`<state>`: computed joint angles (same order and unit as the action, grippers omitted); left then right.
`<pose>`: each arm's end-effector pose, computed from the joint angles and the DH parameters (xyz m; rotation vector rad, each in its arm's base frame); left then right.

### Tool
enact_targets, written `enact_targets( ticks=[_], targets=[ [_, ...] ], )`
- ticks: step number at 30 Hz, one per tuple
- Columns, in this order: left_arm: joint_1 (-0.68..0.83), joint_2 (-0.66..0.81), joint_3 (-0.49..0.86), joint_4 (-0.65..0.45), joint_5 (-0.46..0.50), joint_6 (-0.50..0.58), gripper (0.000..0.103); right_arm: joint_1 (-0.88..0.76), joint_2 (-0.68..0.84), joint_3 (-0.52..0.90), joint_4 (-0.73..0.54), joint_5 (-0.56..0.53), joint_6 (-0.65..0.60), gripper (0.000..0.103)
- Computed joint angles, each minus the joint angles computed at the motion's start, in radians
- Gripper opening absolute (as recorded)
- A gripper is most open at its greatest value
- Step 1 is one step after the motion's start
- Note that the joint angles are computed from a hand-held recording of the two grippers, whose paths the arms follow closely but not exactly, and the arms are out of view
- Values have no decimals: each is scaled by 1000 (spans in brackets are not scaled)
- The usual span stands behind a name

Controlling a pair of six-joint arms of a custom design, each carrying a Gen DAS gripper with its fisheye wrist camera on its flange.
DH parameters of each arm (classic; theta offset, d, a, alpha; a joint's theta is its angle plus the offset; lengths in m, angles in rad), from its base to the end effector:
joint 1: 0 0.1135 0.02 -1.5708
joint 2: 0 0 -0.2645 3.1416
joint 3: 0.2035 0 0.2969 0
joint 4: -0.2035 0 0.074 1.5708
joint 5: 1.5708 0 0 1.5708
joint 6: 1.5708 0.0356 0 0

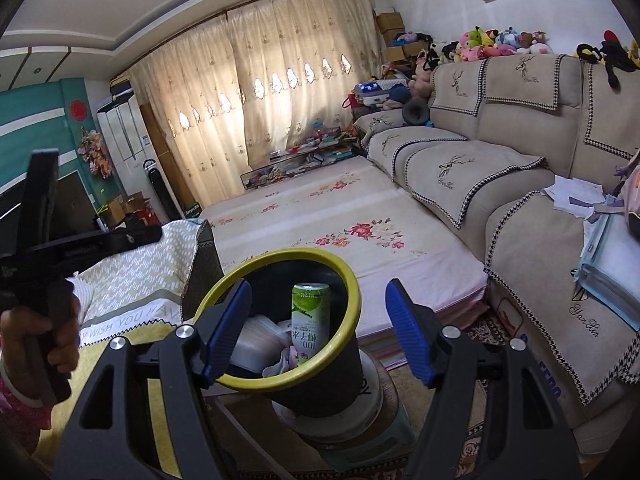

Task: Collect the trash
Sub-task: 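Grasp the white pill bottle with the left tool and drop it into the bin, then grasp the white mesh foam sleeve with the right tool and drop it into the bin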

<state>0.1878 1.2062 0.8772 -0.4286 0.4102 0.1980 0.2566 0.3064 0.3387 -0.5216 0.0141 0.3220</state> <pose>0.2951 0.0416 0.2502 0.2138 2.2571 -0.2746 0.1484 0.0384 0.2111 0.0767 2.0763 0.3419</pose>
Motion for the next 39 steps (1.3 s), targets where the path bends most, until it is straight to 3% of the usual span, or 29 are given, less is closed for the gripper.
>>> enact_targets(
  ticks=[6,9,14,18,25,30,35,39],
  targets=[
    [289,-151,-61,-45,180,78,86,117,102,18,69,45,24,66],
    [546,-173,-68,-68,322,153,91,242,223,58,135,101,40,66],
    [889,-62,-1,-67,445,296,92,418,500,182,255,145,35,67],
    [1092,99,75,50,461,352,94,546,764,348,322,160,19,67],
    [1230,417,258,289,379,257,94,712,1169,740,303,141,-35,67],
    [1280,541,300,418,366,159,94,829,1466,1078,233,158,-95,67],
    [1295,515,258,421,382,173,96,906,1686,1320,183,172,-123,67],
    [1289,501,253,366,409,200,97,951,1830,1474,106,287,-144,62]
  ],
)
